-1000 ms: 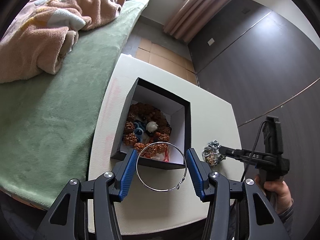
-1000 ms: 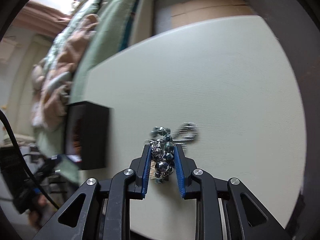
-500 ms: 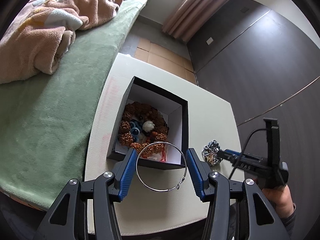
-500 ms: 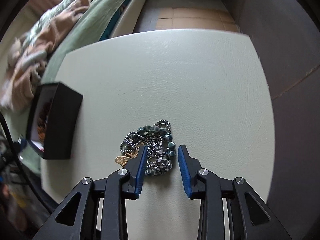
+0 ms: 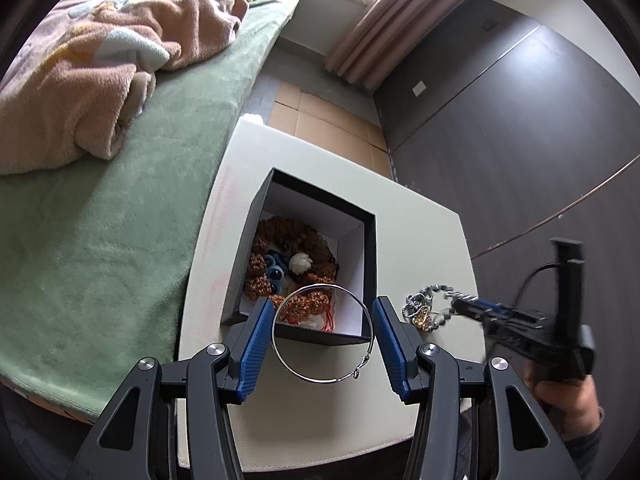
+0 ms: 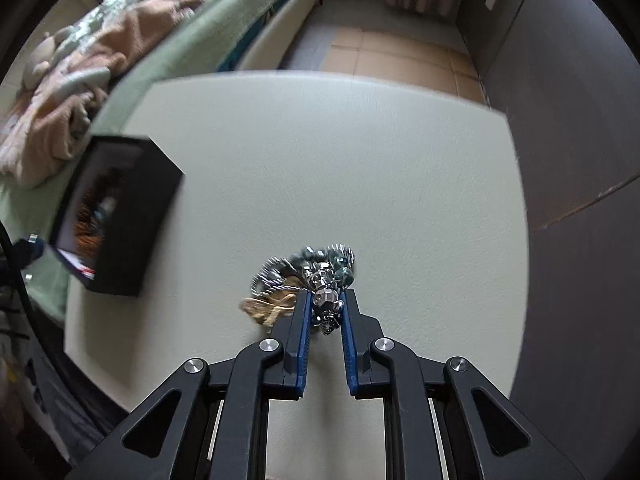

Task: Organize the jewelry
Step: 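Lift the chain into the box with the right gripper while the left gripper drops the hoop in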

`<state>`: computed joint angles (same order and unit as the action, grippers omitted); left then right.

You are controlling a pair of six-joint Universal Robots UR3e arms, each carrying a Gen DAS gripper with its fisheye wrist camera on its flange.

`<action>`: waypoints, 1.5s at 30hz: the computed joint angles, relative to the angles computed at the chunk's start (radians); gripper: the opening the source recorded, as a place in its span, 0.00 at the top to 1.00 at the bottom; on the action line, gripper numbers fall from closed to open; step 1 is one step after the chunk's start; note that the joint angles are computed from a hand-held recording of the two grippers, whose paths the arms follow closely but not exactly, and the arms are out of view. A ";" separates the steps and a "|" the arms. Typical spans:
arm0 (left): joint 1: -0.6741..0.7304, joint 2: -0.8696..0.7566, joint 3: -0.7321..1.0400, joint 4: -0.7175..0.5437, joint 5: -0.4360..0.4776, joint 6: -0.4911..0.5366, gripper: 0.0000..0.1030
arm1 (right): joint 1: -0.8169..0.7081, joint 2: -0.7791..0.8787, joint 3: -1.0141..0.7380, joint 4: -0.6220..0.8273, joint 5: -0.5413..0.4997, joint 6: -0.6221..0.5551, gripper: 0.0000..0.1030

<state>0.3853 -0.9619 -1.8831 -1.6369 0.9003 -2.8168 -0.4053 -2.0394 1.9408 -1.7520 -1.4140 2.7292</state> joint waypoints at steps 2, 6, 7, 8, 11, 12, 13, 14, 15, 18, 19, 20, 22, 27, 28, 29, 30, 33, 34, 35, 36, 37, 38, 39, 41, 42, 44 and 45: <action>0.001 -0.005 0.009 0.000 0.000 0.000 0.49 | -0.009 -0.023 -0.055 0.047 0.022 -0.010 0.85; -0.004 -0.019 0.022 0.018 0.001 -0.009 0.49 | -0.047 -0.035 -0.158 0.129 0.085 -0.038 0.85; -0.009 -0.025 0.024 0.027 0.004 -0.013 0.49 | -0.065 -0.044 -0.184 0.156 0.110 -0.052 0.85; -0.017 -0.032 0.025 0.039 0.009 -0.020 0.49 | -0.061 -0.037 -0.207 0.162 0.128 -0.044 0.85; -0.047 -0.060 0.022 0.094 0.027 -0.048 0.49 | -0.067 -0.048 -0.295 0.215 0.185 -0.040 0.85; -0.059 -0.072 0.019 0.115 0.036 -0.060 0.49 | -0.068 -0.047 -0.335 0.229 0.204 -0.038 0.85; -0.075 -0.088 0.016 0.142 0.050 -0.076 0.49 | -0.070 -0.049 -0.375 0.251 0.219 -0.037 0.85; -0.084 -0.101 0.016 0.159 0.058 -0.085 0.49 | -0.065 -0.041 -0.415 0.260 0.230 -0.028 0.85; -0.093 -0.116 0.015 0.175 0.062 -0.092 0.49 | -0.070 -0.034 -0.477 0.287 0.247 -0.030 0.85; -0.120 -0.146 0.016 0.224 0.072 -0.112 0.49 | -0.034 0.008 -0.619 0.310 0.255 0.008 0.85; -0.127 -0.156 0.017 0.238 0.069 -0.118 0.49 | -0.026 0.027 -0.684 0.327 0.259 0.017 0.85; -0.132 -0.168 0.023 0.244 0.064 -0.122 0.49 | -0.023 0.042 -0.736 0.344 0.265 0.019 0.85; -0.144 -0.194 0.041 0.241 0.061 -0.131 0.48 | -0.002 0.088 -0.857 0.368 0.266 0.039 0.85; -0.128 -0.186 0.050 0.228 0.034 -0.138 0.07 | 0.069 0.221 -1.155 0.416 0.246 0.105 0.85; -0.109 -0.166 0.045 0.211 0.016 -0.124 0.06 | 0.092 0.246 -1.199 0.417 0.233 0.124 0.85; -0.095 -0.152 0.048 0.193 0.008 -0.113 0.06 | 0.101 0.264 -1.238 0.424 0.231 0.131 0.85; -0.088 -0.144 0.050 0.181 0.005 -0.107 0.06 | 0.121 0.289 -1.284 0.429 0.220 0.146 0.85; -0.032 -0.108 0.067 0.098 -0.025 -0.057 0.06 | 0.201 0.368 -1.401 0.426 0.180 0.201 0.85; -0.014 -0.096 0.072 0.072 -0.032 -0.042 0.06 | 0.219 0.382 -1.417 0.423 0.171 0.212 0.85; 0.008 -0.081 0.078 0.041 -0.040 -0.021 0.06 | 0.247 0.406 -1.443 0.419 0.157 0.229 0.85; 0.033 -0.066 0.085 0.006 -0.049 0.003 0.06 | 0.267 0.423 -1.464 0.420 0.147 0.241 0.85; 0.052 -0.054 0.090 -0.020 -0.055 0.020 0.06 | 0.297 0.441 -1.475 0.409 0.132 0.257 0.85; 0.083 -0.036 0.101 -0.067 -0.066 0.052 0.06 | 0.325 0.454 -1.474 0.392 0.117 0.272 0.85; 0.108 -0.021 0.107 -0.105 -0.075 0.079 0.06 | 0.351 0.467 -1.479 0.381 0.104 0.284 0.85; 0.156 0.005 0.120 -0.174 -0.089 0.132 0.06 | 0.396 0.490 -1.489 0.363 0.082 0.308 0.85; 0.181 0.017 0.129 -0.209 -0.095 0.158 0.06 | 0.414 0.500 -1.493 0.354 0.073 0.318 0.85; 0.228 0.039 0.144 -0.280 -0.106 0.211 0.06 | 0.448 0.528 -1.517 0.344 0.056 0.338 0.85; 0.245 0.044 0.151 -0.306 -0.110 0.231 0.06 | 0.457 0.536 -1.522 0.339 0.054 0.344 0.85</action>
